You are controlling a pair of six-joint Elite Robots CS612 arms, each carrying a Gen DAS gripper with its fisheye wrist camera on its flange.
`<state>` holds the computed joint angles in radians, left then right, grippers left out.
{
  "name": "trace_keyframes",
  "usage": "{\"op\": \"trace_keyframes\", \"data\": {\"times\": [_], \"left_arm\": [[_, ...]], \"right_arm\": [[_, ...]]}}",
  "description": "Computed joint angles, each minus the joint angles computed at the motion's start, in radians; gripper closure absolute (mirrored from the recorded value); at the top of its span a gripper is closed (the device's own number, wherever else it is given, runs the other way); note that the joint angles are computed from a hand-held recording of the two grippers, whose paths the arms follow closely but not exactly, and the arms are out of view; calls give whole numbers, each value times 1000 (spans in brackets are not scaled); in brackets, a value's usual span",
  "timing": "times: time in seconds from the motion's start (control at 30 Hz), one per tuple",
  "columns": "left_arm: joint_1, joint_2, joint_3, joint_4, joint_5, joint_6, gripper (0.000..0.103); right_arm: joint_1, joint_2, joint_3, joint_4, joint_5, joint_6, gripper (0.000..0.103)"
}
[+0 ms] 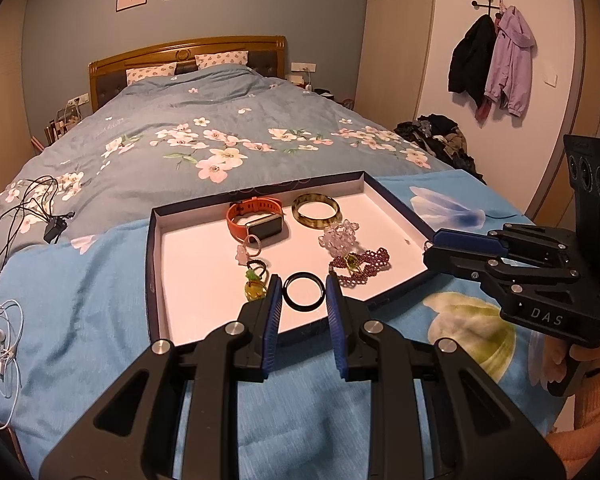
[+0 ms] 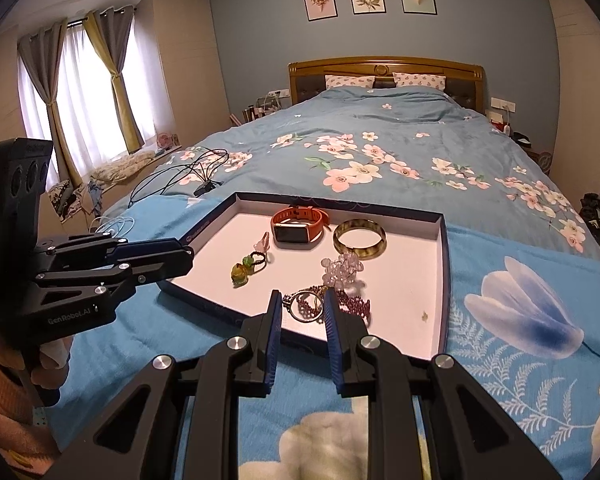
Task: Organize jewelry
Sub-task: 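Lower the black ring into the tray with left tool while right tool lowers the silver ring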
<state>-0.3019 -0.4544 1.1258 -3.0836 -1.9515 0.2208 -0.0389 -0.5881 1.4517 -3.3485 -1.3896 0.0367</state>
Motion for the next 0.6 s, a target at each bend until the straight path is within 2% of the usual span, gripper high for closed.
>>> {"op": "trace_keyframes", "data": {"times": [0.2,0.37,0.6], "left_arm": [[-3,21,-42,32,9,-9,80],[-1,50,-102,98,-11,-39,80],[-8,92,-176,178,18,-51,80]], "right_arm": [[-1,19,-43,49,-1,0,84],[-2,36,-79,93,-11,4,84],[0,62,-135,179,-15,8,84]]}}
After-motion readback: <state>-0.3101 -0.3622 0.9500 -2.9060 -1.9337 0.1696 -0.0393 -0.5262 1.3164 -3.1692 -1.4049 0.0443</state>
